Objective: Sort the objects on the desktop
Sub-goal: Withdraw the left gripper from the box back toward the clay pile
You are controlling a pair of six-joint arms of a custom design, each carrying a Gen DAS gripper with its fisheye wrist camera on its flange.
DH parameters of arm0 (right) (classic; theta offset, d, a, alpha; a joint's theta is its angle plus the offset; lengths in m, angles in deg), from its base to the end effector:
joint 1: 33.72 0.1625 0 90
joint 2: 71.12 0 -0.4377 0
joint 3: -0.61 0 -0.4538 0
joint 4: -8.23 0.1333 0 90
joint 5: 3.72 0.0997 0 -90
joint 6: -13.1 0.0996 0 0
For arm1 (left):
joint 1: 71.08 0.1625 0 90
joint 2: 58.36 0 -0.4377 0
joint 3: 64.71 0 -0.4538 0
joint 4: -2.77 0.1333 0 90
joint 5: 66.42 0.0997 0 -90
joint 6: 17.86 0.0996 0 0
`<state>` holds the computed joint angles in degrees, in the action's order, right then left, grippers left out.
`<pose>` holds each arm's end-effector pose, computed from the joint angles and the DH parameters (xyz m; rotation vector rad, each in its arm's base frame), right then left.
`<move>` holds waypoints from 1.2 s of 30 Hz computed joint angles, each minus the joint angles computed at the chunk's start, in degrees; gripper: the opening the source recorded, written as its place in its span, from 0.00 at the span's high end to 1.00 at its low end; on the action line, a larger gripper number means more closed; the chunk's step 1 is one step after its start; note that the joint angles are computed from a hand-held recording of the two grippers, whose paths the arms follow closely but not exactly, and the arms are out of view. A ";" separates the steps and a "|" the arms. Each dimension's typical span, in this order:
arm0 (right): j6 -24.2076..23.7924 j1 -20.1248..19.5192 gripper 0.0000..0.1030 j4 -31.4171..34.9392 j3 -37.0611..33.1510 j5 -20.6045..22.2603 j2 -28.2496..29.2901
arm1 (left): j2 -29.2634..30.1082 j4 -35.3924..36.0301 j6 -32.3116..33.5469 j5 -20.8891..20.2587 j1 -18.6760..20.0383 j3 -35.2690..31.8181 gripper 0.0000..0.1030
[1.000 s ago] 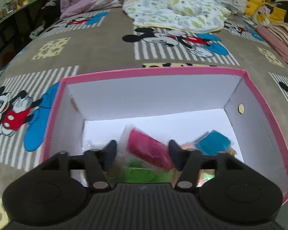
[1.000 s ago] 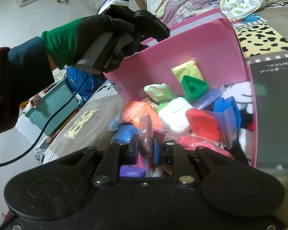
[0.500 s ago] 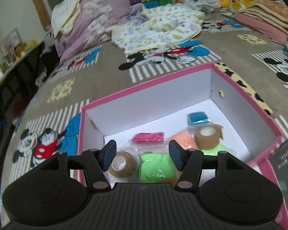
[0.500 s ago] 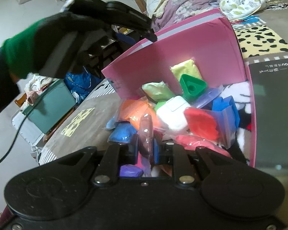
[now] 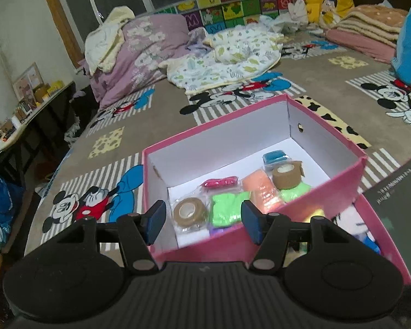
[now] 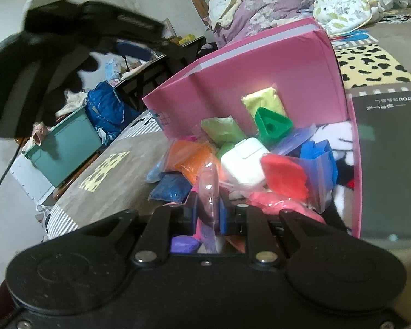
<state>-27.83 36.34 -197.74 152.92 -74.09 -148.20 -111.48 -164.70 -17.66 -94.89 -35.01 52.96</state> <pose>0.0373 -0.3862 0.1443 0.6960 -2.7567 1.1570 -0.3270 -0.5115 0.0789 0.8493 1.9807 -0.7956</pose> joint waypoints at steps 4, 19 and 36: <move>-0.38 -0.56 0.86 -1.40 0.90 0.58 0.00 | -2.96 -0.51 -5.02 -1.21 -1.75 5.12 0.43; -2.15 -6.45 0.86 -2.00 9.07 3.03 -9.62 | -3.47 -16.28 -15.24 -8.85 -1.11 17.56 0.42; 5.09 1.21 0.86 0.69 9.20 -1.72 -15.85 | -3.32 -23.49 -11.24 -15.11 2.94 19.27 0.42</move>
<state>-22.74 37.55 -197.05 162.12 -75.81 -164.05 -114.80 -188.20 -28.90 -110.00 -32.08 72.23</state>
